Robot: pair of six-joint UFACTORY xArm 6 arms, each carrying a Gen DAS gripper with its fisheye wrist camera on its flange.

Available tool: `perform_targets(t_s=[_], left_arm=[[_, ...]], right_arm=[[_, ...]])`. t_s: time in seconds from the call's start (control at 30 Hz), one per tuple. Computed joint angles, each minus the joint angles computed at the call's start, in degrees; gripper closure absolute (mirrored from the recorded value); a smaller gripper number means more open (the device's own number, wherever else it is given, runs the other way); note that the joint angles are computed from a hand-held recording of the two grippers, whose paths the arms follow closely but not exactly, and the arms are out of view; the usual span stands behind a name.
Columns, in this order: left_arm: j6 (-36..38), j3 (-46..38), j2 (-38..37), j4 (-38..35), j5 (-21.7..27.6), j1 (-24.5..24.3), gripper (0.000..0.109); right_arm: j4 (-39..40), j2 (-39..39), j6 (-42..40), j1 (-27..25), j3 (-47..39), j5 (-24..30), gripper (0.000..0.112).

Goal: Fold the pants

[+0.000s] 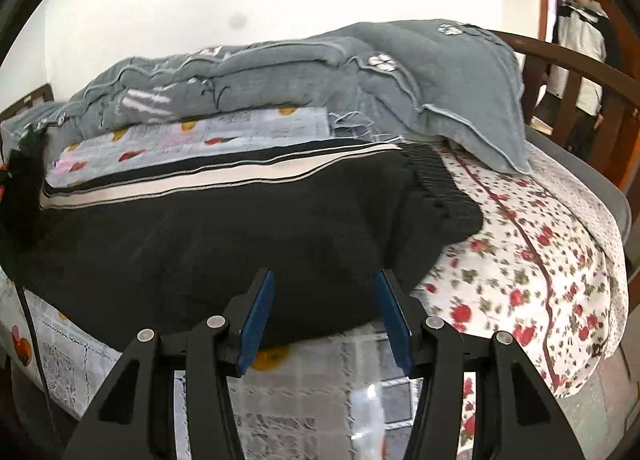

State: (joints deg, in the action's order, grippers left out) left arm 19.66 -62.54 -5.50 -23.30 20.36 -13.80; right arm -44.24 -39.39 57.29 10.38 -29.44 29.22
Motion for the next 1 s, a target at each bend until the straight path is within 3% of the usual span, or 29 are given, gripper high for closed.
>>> perform_targets(t_s=[0.1, 0.17, 0.23, 0.3, 0.4, 0.43, 0.53, 0.57, 0.67, 0.83, 0.93, 1.0], left_arm=[[7.21, 0.98, 0.43, -8.52, 4.16, -5.31, 0.099], [5.23, 2.47, 1.18, -7.86, 5.83, -8.68, 0.099], [-0.26, 5.5, 0.4, -3.02, 2.34, -10.4, 0.099], [-0.56, 5.89, 0.25, -2.18, 2.83, -10.46, 0.099], [2.73, 4.8, -0.68, -5.46, 8.27, -9.08, 0.085], [4.88, 4.91, -1.97, -7.07, 10.83, -8.01, 0.075], [13.82, 9.0, -7.26, -15.32, 10.98, -5.37, 0.043], [15.73, 9.1, -7.74, -17.04, 10.57, -4.6, 0.04], [19.33, 11.95, -11.82, -18.68, 10.67, -0.99, 0.039], [7.12, 15.17, -12.95, -4.72, 2.15, 4.53, 0.039], [5.38, 13.96, -10.8, -5.25, 1.4, 9.2, 0.039], [5.61, 12.93, -8.6, -5.67, 1.38, 10.66, 0.039]], right_arm=[[0.34, -2.39, 1.36, -0.3, 2.38, -0.44, 0.06], [1.65, -3.89, 1.74, -0.21, 4.1, -0.76, 0.06], [1.68, -5.63, 3.77, 1.51, 5.38, 1.77, 0.06], [1.51, -7.36, 4.63, 3.12, 6.52, 3.13, 0.06], [-0.4, -8.42, 7.82, 5.62, 6.99, 4.43, 0.06], [-0.6, -8.31, 8.57, 5.96, 6.91, 4.09, 0.06], [-0.47, -5.55, 9.29, 6.34, 4.96, 1.11, 0.06], [-1.01, -3.87, 9.76, 6.58, 3.8, -0.04, 0.06], [-1.91, 2.8, 10.44, 7.07, -0.71, -4.79, 0.06], [-6.49, 16.11, 15.88, 8.79, -10.2, -13.75, 0.06], [-14.55, 23.85, 23.75, 10.23, -16.58, -17.69, 0.06], [-18.09, 27.44, 26.53, 11.7, -19.43, -17.3, 0.06]])
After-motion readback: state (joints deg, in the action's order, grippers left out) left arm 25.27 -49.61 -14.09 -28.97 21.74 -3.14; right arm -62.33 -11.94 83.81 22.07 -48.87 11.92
